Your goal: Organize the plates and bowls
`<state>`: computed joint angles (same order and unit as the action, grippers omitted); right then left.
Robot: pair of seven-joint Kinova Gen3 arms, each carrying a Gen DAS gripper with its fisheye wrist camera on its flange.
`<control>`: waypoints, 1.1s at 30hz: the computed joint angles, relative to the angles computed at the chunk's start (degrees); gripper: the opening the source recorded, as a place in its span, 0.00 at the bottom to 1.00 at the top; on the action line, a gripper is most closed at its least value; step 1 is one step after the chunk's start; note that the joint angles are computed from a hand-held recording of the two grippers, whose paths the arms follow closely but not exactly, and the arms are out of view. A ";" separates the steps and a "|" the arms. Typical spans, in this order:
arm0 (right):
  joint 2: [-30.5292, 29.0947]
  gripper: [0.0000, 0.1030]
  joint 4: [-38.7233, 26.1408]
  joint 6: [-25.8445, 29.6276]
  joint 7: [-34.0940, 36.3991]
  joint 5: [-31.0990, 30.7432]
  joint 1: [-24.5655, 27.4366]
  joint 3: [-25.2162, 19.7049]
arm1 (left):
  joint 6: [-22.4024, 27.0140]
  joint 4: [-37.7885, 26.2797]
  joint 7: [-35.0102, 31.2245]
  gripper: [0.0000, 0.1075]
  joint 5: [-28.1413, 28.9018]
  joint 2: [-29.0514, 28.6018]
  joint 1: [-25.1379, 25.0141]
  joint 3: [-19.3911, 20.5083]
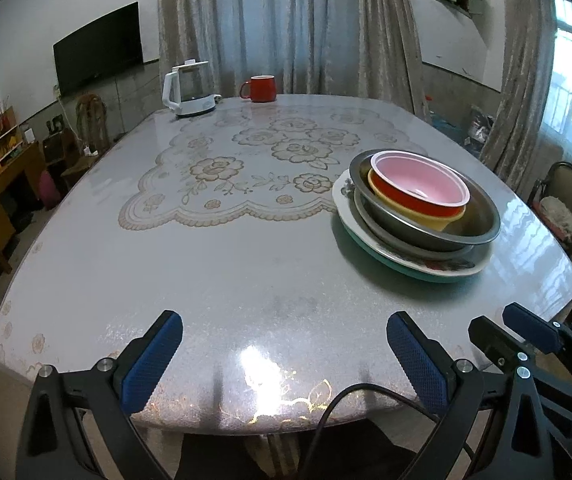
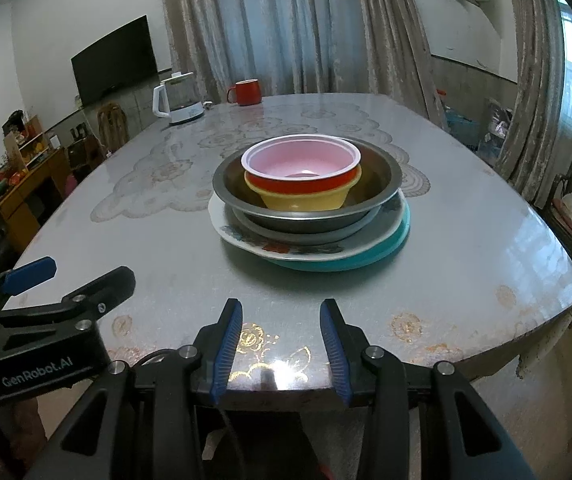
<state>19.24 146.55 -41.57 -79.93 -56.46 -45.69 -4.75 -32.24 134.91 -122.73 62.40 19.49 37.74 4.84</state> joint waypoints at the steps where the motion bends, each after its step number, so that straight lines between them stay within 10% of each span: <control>1: 0.06 0.39 -0.02 -0.01 0.01 0.07 0.02 0.00 | -0.20 0.02 -0.03 0.96 0.08 0.09 0.08 -0.01; 33: 0.80 0.39 -1.42 2.82 -0.09 1.74 1.51 1.14 | -3.28 -0.99 -4.49 0.95 4.90 1.51 1.35 1.11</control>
